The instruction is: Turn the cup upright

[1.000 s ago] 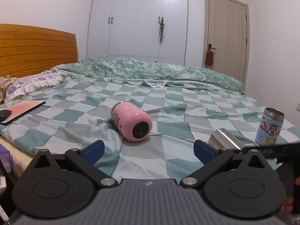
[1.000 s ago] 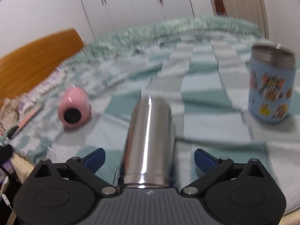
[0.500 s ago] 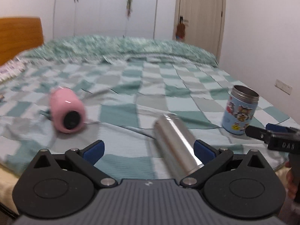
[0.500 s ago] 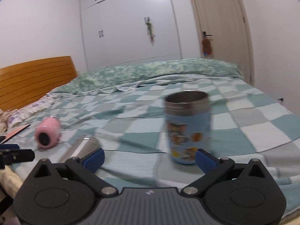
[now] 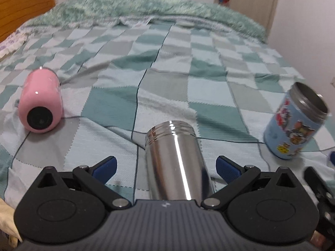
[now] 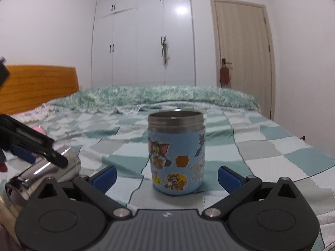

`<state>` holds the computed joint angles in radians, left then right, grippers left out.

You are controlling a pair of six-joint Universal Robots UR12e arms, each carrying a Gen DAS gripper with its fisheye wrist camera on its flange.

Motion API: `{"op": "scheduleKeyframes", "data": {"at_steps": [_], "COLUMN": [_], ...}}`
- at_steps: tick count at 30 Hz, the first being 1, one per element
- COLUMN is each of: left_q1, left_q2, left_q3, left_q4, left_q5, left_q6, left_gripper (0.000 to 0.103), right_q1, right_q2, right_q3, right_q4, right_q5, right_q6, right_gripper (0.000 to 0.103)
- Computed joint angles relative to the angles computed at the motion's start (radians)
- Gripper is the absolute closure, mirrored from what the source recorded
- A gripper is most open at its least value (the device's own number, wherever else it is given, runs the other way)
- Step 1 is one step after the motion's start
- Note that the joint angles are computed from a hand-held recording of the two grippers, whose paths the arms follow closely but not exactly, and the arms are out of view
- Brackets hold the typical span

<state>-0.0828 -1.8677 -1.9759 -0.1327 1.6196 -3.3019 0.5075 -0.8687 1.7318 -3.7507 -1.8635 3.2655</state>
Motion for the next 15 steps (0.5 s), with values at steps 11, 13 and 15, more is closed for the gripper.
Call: {"op": "scheduleKeyframes", "data": {"at_steps": [11,13,15], "left_q1": [-0.017,-0.019,-0.023], "left_q2": [-0.003,0.005,0.014], "left_q3": [0.022,0.008,-0.009], "left_q4": [-0.054,-0.017,0.034], "left_q5": [0.007,0.004,0.005], "left_q6": [0.003,0.003,0.007], "left_gripper": [0.037,0.037,0.038], "right_q1": [-0.009,-0.007,-0.005], "right_q2": [0.021,0.023,0.024], "right_q3": [0.004,0.005,0.006], "right_q4": [-0.091,-0.1,-0.107], "right_q5": [-0.024,-0.035,-0.045], "right_q6": [0.065,0.065,0.066], "right_gripper": [0.0,0.0,0.0]}}
